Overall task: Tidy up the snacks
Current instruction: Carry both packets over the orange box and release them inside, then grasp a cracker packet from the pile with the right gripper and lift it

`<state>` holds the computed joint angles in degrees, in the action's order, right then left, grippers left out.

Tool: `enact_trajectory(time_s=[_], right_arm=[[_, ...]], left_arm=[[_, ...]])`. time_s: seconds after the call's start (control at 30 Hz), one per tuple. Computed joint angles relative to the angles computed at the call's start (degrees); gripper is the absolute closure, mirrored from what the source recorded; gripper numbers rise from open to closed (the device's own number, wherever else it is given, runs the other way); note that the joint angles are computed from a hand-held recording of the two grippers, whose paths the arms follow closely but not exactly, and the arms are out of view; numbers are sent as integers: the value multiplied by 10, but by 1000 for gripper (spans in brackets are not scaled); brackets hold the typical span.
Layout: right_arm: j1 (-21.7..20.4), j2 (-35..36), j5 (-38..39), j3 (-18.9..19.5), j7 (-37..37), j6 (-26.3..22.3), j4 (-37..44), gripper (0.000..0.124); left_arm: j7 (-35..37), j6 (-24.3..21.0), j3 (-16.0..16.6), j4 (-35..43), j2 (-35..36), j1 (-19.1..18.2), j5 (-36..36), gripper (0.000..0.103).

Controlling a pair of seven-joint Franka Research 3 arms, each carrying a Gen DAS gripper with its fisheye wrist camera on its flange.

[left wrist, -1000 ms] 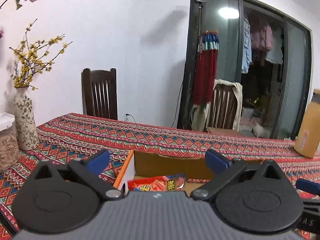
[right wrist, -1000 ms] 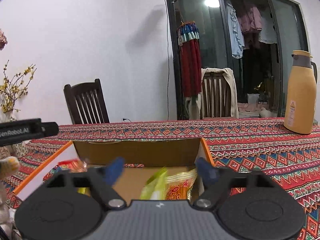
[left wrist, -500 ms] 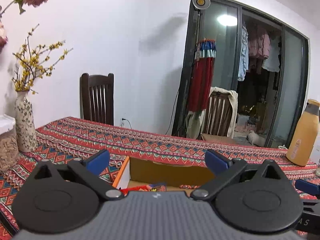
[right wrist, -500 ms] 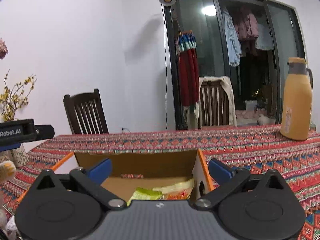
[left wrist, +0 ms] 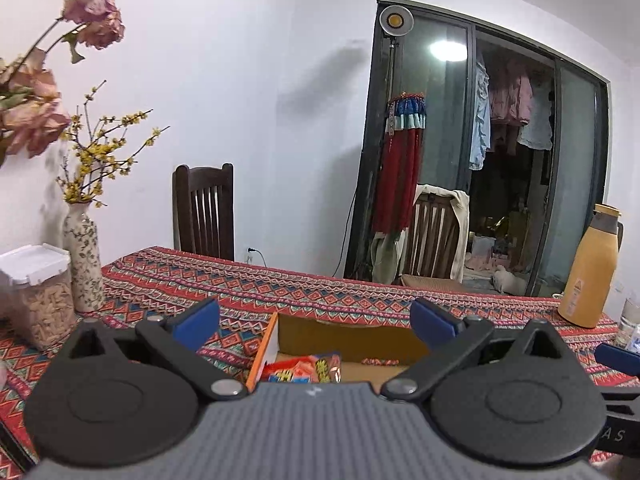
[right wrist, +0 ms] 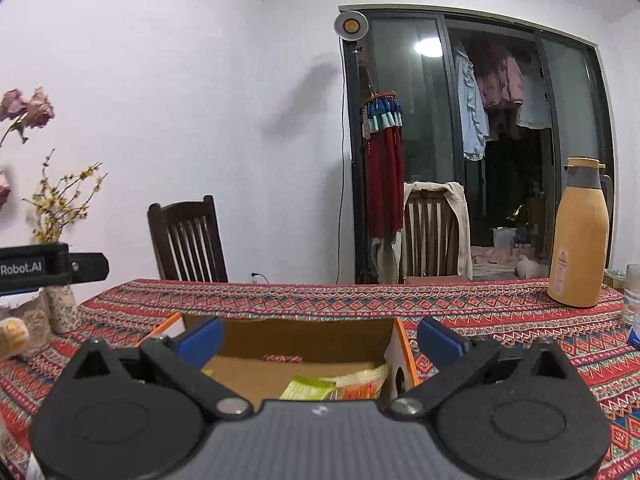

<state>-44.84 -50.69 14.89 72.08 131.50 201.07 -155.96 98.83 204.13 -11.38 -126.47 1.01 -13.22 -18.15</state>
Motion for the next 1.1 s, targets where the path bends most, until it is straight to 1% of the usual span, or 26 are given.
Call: enact_trajectory(time_s=[0.1, 0.27, 0.4, 0.47, 0.63, 0.8, 0.9, 0.97, 1.03, 1.1], right_arm=[[41, -16, 5, -14, 4, -15, -22, 21], [107, -49, 3, -33, 27, -48, -60, 21], [147, -69, -12, -44, 56, -71, -83, 21], [167, -78, -21, -48, 72, -82, -95, 21], [203, -89, -48, -59, 106, -107, -112, 21], [232, -98, -75, -68, 142, -123, -129, 21], [252, -104, -92, -74, 163, -137, -141, 21], [264, -107, -103, -76, 177, -149, -150, 21], [277, -109, -116, -81, 189, -166, -156, 21], [291, -108, -128, -85, 201, -177, -163, 21]], left_arm=[[-38, 3, 2, -38, -28, 12, 44, 0], [-92, 3, -3, -90, -68, 40, 105, 0], [-145, 7, 5, -125, -93, 55, 173, 0], [-153, 6, -2, -139, -102, 68, 188, 0], [-204, 4, 12, -173, -122, 75, 258, 0], [-260, 2, 45, -198, -133, 73, 341, 0], [-272, -4, 46, -210, -136, 85, 363, 0], [-266, -11, 36, -218, -139, 98, 359, 0], [-287, -16, 58, -223, -140, 88, 387, 0], [-304, -18, 73, -228, -142, 85, 411, 0]])
